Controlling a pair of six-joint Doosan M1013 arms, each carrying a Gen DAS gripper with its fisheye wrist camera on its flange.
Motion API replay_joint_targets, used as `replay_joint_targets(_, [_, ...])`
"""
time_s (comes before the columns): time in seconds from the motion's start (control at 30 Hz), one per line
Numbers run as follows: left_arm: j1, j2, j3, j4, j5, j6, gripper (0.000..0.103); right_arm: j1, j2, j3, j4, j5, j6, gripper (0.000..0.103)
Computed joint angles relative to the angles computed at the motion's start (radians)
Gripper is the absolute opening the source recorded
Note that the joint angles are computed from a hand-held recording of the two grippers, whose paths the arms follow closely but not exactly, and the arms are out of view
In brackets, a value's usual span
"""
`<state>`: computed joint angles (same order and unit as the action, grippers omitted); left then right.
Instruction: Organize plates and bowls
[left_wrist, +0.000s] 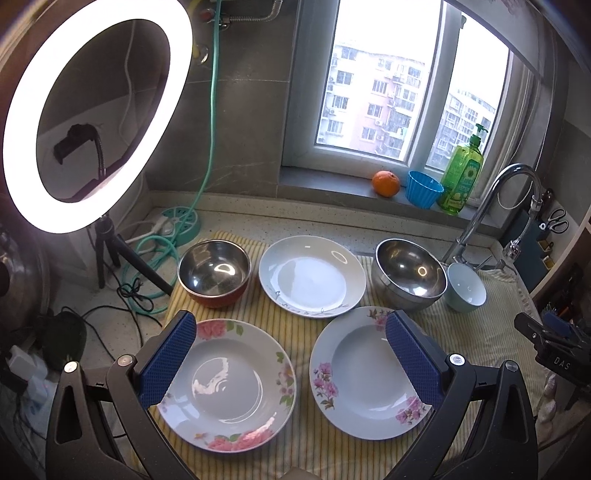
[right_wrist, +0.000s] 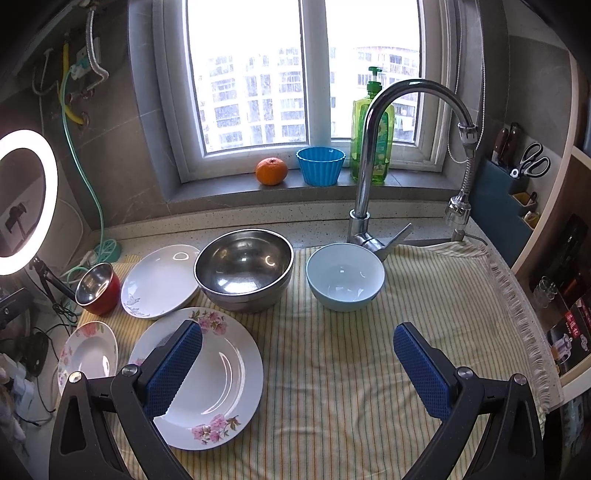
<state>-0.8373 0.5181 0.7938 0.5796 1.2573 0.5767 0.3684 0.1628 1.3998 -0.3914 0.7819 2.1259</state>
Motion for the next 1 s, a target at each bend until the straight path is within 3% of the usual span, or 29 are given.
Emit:
replay_joint_targets(0.43, [0.03,0.01,0.016,-0.164,-0.027,0.06,0.084,-0.034,0.02,0.015,0.143,0.014,-0.101,0.1])
replay_joint_targets(0.53, [0.042,0.016,0.016,-0.22,-0.039,0.09,0.083,-0.041,0.03,0.015,0.191,0.027,-0.136,0.089])
replay_joint_targets(0.6, [0.051,0.026,0.008,-0.265,-0.039,0.125,0.069,-0.046,0.036,0.015,0.23,0.036,-0.161,0.085])
replay_joint_targets(0.77, [0.079,0.041,0.008,-0.391,-0.062,0.18,0.055,-0.059,0.056,0.013,0.332,0.065,-0.233,0.062])
replay_joint_targets(1.0, [0.101,0.073,-0.02,-0.476,-0.028,0.241,0.05,-0.089,0.084,0.012,0.498,0.11,-0.302,0.053])
